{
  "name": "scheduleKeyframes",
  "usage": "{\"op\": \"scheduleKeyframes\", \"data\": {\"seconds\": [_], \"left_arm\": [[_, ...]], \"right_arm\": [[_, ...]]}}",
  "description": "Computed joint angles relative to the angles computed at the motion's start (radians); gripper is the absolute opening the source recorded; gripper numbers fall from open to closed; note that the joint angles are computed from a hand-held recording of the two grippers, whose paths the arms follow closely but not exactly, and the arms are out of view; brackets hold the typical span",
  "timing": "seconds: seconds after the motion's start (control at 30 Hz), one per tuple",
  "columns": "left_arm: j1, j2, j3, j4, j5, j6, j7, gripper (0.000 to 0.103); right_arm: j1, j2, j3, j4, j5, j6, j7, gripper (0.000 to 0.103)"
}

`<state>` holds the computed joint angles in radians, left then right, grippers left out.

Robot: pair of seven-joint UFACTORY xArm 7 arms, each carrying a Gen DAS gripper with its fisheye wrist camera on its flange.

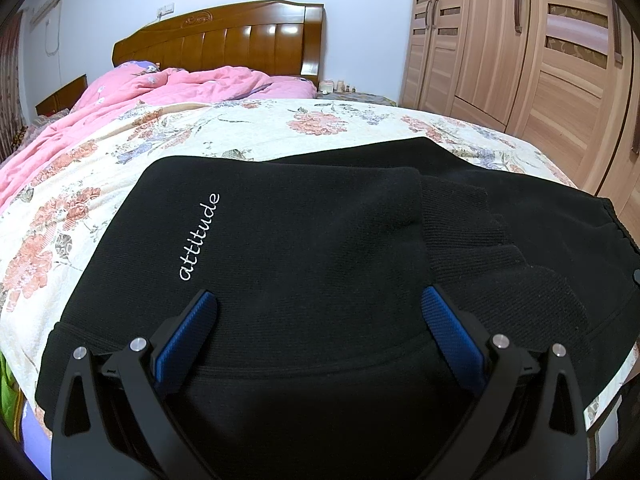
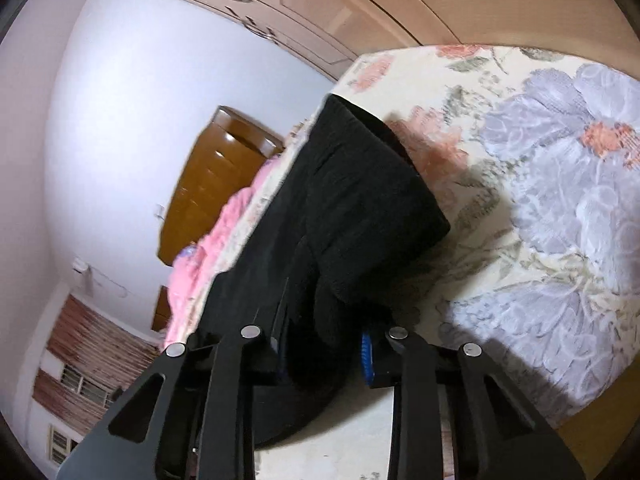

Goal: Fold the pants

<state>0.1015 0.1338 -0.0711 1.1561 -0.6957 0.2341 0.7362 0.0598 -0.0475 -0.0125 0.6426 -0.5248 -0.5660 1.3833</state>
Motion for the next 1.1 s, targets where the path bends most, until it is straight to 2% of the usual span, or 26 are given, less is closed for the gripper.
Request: {"op": "scheduleKeyframes", "data": {"seconds": [0.07, 0.1, 0.17, 0.23, 0.27, 0.3, 0.37, 0.47, 0.5, 0.53, 0.6, 0.63, 0.7, 0.73, 0.77, 0.8, 0.83, 0.87, 0.9, 0.93, 0.97, 1.0, 1.03, 1.07, 1.1], "left_arm": [[0.000, -0.001, 0.000, 0.000, 0.001, 0.002, -0.003, 0.102], [0.003, 0.000, -0.001, 0.002, -0.007, 0.005, 0.005, 0.102], [0.006, 0.000, 0.000, 0.008, -0.014, 0.022, 0.008, 0.102], [0.007, -0.006, 0.017, 0.027, -0.056, 0.080, 0.035, 0.101], [0.042, -0.021, -0.003, 0.031, -0.127, 0.114, 0.082, 0.100], [0.050, -0.038, 0.000, 0.028, -0.204, 0.119, 0.134, 0.099], [0.055, -0.076, 0.023, 0.016, -0.332, 0.112, 0.222, 0.099], [0.054, -0.116, 0.081, 0.011, -0.373, 0.093, 0.251, 0.100], [0.060, -0.128, 0.103, 0.009, -0.370, 0.085, 0.248, 0.100], [0.061, -0.134, 0.118, 0.008, -0.361, 0.082, 0.240, 0.100], [0.075, -0.146, 0.149, -0.002, -0.324, 0.060, 0.207, 0.100], [0.082, -0.151, 0.163, -0.010, -0.309, 0.051, 0.193, 0.100], [0.099, -0.155, 0.187, -0.023, -0.275, 0.049, 0.161, 0.100], [0.110, -0.157, 0.198, -0.032, -0.257, 0.050, 0.143, 0.100], [0.119, -0.161, 0.207, -0.041, -0.241, 0.053, 0.126, 0.100], [0.128, -0.162, 0.216, -0.046, -0.236, 0.062, 0.125, 0.100], [0.135, -0.164, 0.222, -0.052, -0.232, 0.071, 0.126, 0.100], [0.142, -0.164, 0.229, -0.054, -0.230, 0.084, 0.129, 0.100], [0.150, -0.166, 0.236, -0.056, -0.238, 0.103, 0.143, 0.100], [0.155, -0.165, 0.239, -0.053, -0.248, 0.120, 0.152, 0.100], [0.160, -0.162, 0.243, -0.041, -0.265, 0.155, 0.158, 0.100], [0.163, -0.160, 0.244, -0.032, -0.286, 0.184, 0.167, 0.100], [0.168, -0.157, 0.247, -0.017, -0.325, 0.237, 0.186, 0.100], [0.176, -0.151, 0.252, 0.009, -0.367, 0.324, 0.204, 0.100], [0.182, -0.149, 0.250, 0.023, -0.382, 0.380, 0.207, 0.100]], "right_arm": [[-0.016, -0.007, 0.023, 0.017, 0.005, -0.001, -0.034, 0.026], [0.009, -0.016, 0.002, 0.031, -0.006, 0.014, -0.045, 0.026], [0.131, -0.028, -0.088, 0.074, 0.024, 0.068, -0.121, 0.026], [0.162, -0.030, -0.078, 0.149, 0.050, 0.150, -0.218, 0.026], [0.167, -0.023, -0.052, 0.206, 0.055, 0.196, -0.274, 0.026], [0.171, -0.013, -0.028, 0.248, 0.071, 0.223, -0.323, 0.026], [0.249, 0.050, -0.006, 0.406, 0.149, 0.308, -0.510, 0.026], [0.319, 0.181, 0.060, 0.656, 0.188, 0.443, -0.732, 0.026], [0.342, 0.230, 0.083, 0.746, 0.154, 0.504, -0.776, 0.026], [0.405, 0.295, 0.074, 0.851, 0.080, 0.566, -0.802, 0.026], [0.440, 0.408, 0.146, 1.040, -0.060, 0.757, -0.855, 0.026], [0.474, 0.486, 0.185, 1.141, -0.080, 0.862, -0.944, 0.026], [0.573, 0.629, 0.182, 1.321, -0.043, 1.071, -1.142, 0.027], [0.608, 0.695, 0.189, 1.371, -0.053, 1.150, -1.194, 0.030], [0.656, 0.730, 0.155, 1.380, -0.105, 1.187, -1.204, 0.042], [0.724, 0.724, 0.079, 1.366, -0.199, 1.183, -1.172, 0.048], [0.752, 0.695, 0.045, 1.310, -0.251, 1.136, -1.161, 0.052], [0.747, 0.671, 0.053, 1.268, -0.261, 1.123, -1.161, 0.065], [0.706, 0.643, 0.102, 1.222, -0.230, 1.096, -1.183, 0.076], [0.622, 0.605, 0.194, 1.165, -0.156, 1.055, -1.228, 0.082], [0.556, 0.557, 0.247, 1.099, -0.077, 1.000, -1.253, 0.082], [0.532, 0.523, 0.262, 1.052, -0.017, 0.962, -1.272, 0.082], [0.501, 0.468, 0.265, 0.973, 0.084, 0.882, -1.310, 0.082], [0.511, 0.411, 0.227, 0.891, 0.178, 0.804, -1.339, 0.082], [0.549, 0.357, 0.150, 0.824, 0.262, 0.738, -1.344, 0.083]]}}
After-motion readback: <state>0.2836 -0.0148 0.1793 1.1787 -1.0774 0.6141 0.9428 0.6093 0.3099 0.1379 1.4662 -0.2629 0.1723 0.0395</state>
